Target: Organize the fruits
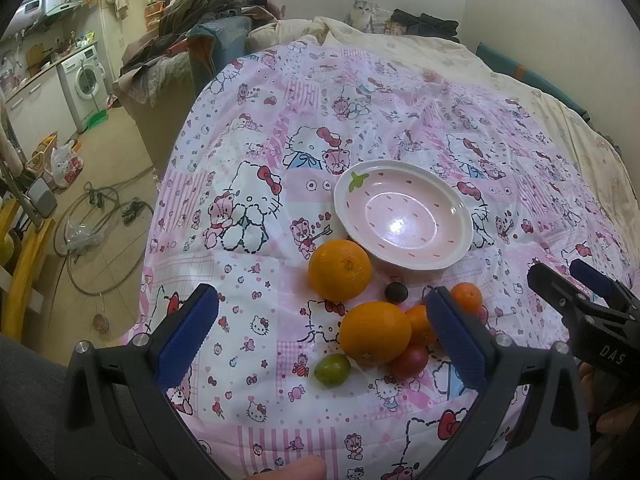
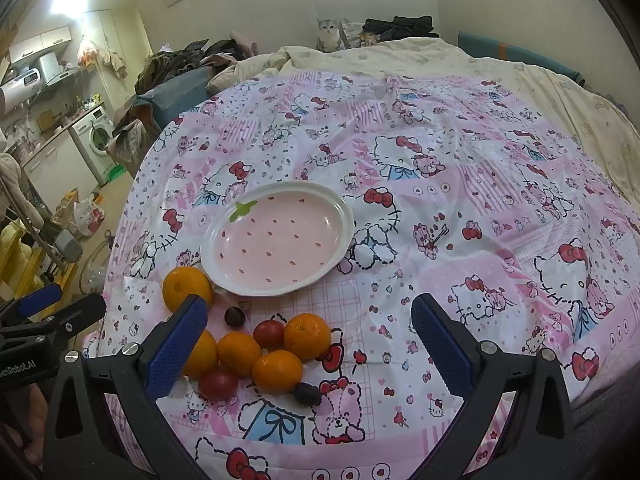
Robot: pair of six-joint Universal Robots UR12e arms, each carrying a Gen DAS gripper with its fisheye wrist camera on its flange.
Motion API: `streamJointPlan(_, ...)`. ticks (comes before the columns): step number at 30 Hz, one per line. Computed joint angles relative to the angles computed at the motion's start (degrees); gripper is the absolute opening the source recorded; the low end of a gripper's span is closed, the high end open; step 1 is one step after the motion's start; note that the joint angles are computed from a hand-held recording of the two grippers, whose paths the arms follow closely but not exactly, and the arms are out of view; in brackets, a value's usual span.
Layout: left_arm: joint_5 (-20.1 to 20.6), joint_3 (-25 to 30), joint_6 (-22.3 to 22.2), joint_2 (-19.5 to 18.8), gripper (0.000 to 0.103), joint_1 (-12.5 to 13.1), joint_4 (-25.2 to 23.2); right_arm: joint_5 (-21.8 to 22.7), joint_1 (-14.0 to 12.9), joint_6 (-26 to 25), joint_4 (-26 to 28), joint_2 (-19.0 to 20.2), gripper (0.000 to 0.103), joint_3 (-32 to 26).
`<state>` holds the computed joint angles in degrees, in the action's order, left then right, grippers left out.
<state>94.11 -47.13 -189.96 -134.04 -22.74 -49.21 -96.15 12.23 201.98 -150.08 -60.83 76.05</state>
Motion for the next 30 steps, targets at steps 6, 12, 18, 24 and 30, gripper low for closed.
streamJointPlan(6, -0.07, -0.27, 0.06, 0.02, 0.102, 0.11, 0.21, -0.05, 0.01, 0.05, 0.00, 0.02, 0.103, 0.00)
streamJointPlan(12, 0.00, -0.93, 0.39, 0.24, 0.102, 0.18, 0.56, -0.15, 0.02, 0.03, 0.21, 0.06, 0.103, -0.14)
streamJointPlan(18, -0.13, -0.56, 0.31, 0.06, 0.102, 0.24, 0.22, -0.12, 0.00, -0.04, 0.23, 0.12, 0.103, -0.18)
streamJointPlan(24, -0.34, -1.12, 0.35, 0.27, 0.102, 0.37, 0.68, -0.12, 0.04, -0.07, 0.33, 0.05, 0.103, -0.15)
streamJointPlan(30, -0.21, -0.94, 0.30, 0.13, 0.102, 0.31, 0.50, -0.04, 0.01, 0.17, 0.48, 0.09, 0.103, -0.19)
